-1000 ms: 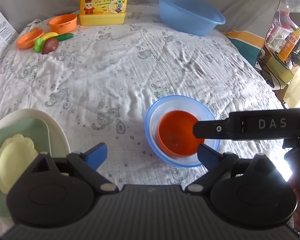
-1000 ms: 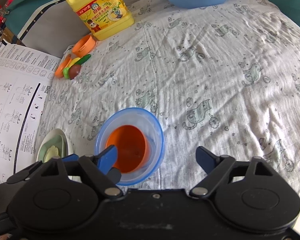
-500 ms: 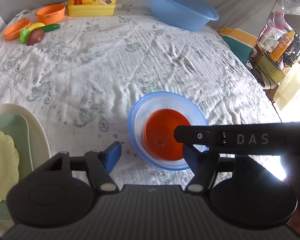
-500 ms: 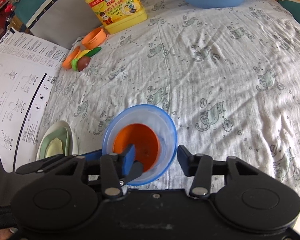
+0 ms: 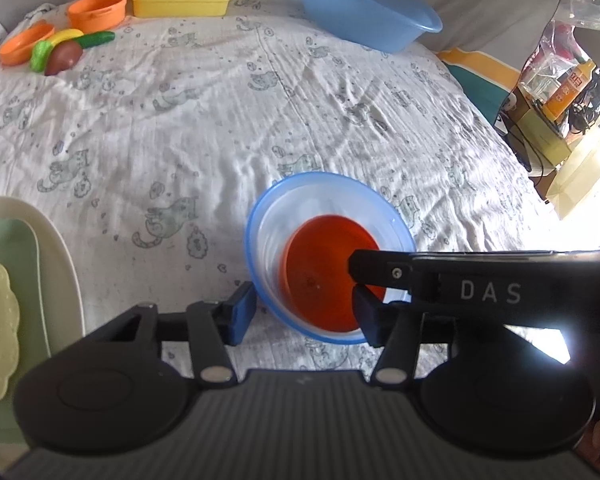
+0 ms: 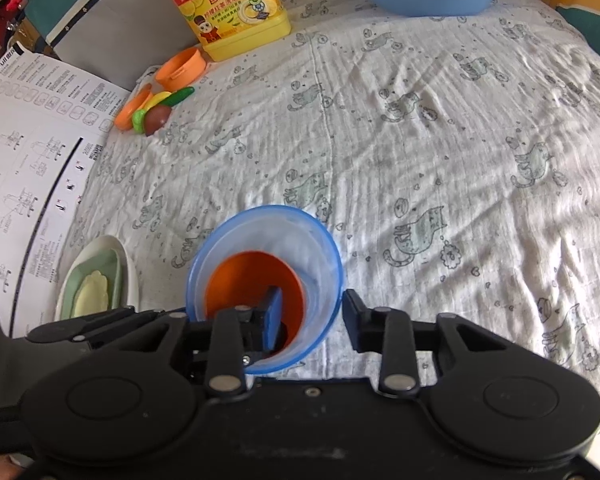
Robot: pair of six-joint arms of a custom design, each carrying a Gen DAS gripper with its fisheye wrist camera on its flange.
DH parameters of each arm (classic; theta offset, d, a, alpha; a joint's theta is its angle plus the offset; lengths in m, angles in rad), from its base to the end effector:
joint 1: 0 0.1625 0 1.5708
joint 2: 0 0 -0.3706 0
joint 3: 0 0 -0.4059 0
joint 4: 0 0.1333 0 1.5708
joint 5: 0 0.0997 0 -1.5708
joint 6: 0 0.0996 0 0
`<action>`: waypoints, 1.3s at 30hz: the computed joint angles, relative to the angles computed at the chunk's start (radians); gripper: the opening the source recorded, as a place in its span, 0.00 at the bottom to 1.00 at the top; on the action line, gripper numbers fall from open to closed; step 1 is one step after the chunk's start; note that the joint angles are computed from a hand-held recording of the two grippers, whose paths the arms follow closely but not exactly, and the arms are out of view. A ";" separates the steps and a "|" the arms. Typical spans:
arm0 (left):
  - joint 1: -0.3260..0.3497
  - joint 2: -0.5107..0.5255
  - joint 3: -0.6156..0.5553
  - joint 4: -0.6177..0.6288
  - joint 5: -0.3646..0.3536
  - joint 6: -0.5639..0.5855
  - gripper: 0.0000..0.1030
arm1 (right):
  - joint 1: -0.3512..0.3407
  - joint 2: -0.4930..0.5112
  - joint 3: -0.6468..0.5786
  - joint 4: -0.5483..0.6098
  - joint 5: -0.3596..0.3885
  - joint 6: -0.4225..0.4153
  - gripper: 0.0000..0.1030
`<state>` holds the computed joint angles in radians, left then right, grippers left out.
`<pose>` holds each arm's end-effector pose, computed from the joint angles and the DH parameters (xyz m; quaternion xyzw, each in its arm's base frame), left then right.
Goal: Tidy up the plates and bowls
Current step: 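Grasp the rim of the nested blue bowl with both grippers, then lift the nested bowls with both grippers and carry them over the plate stack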
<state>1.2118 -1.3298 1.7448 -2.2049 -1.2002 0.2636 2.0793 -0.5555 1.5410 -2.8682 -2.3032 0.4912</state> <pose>-0.0443 -0.6001 0.2898 0.2801 0.9362 -0.1161 0.1778 0.3780 -0.5412 -0.0203 -0.0476 -0.9228 0.2968 0.2409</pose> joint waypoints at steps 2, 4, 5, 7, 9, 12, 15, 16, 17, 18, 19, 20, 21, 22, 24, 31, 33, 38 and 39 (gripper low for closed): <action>-0.003 -0.002 0.002 -0.006 0.007 -0.002 0.45 | -0.001 -0.001 -0.002 0.014 -0.005 0.010 0.26; -0.004 0.002 -0.009 0.011 0.007 -0.014 0.45 | -0.003 -0.005 -0.002 0.021 0.000 0.022 0.26; -0.005 0.003 -0.010 0.012 0.009 -0.016 0.45 | -0.003 -0.005 -0.005 0.026 -0.001 0.023 0.26; -0.008 0.001 -0.008 0.009 0.012 -0.013 0.45 | 0.000 -0.002 -0.011 0.035 -0.009 0.021 0.26; -0.011 0.000 -0.005 0.004 0.019 -0.010 0.45 | 0.000 -0.001 -0.016 0.045 -0.013 0.023 0.26; -0.012 -0.002 -0.005 0.008 0.021 -0.015 0.44 | 0.001 0.000 -0.022 0.057 -0.014 0.025 0.26; -0.014 -0.003 -0.009 0.011 0.023 -0.017 0.43 | 0.004 0.004 -0.033 0.065 -0.018 0.023 0.26; -0.015 -0.004 -0.009 0.012 0.025 -0.018 0.43 | 0.004 0.004 -0.033 0.065 -0.018 0.021 0.26; -0.016 -0.005 -0.011 0.014 0.025 -0.020 0.43 | 0.004 0.004 -0.035 0.066 -0.017 0.019 0.26; -0.016 -0.005 -0.012 0.016 0.026 -0.021 0.43 | 0.004 0.003 -0.036 0.068 -0.018 0.018 0.26; -0.017 -0.006 -0.013 0.017 0.027 -0.022 0.43 | 0.005 0.003 -0.038 0.070 -0.019 0.018 0.26; -0.018 -0.006 -0.014 0.018 0.028 -0.023 0.43 | 0.006 0.004 -0.041 0.074 -0.021 0.017 0.26; -0.019 -0.007 -0.016 0.020 0.030 -0.025 0.43 | 0.007 0.005 -0.045 0.077 -0.022 0.015 0.26; -0.020 -0.008 -0.016 0.021 0.031 -0.028 0.43 | 0.009 0.007 -0.049 0.078 -0.024 0.012 0.26; -0.022 -0.011 -0.018 0.021 0.034 -0.031 0.43 | 0.011 0.009 -0.057 0.081 -0.024 0.005 0.26; -0.019 -0.023 -0.039 0.018 0.048 -0.050 0.43 | 0.026 0.047 -0.132 0.111 -0.026 -0.032 0.26; -0.016 -0.025 -0.051 0.018 0.054 -0.055 0.43 | 0.031 0.064 -0.164 0.124 -0.022 -0.043 0.26; -0.006 -0.034 -0.078 0.011 0.074 -0.055 0.43 | 0.043 0.117 -0.261 0.164 -0.008 -0.075 0.26; -0.003 -0.036 -0.084 0.011 0.077 -0.057 0.43 | 0.046 0.130 -0.282 0.172 -0.005 -0.083 0.26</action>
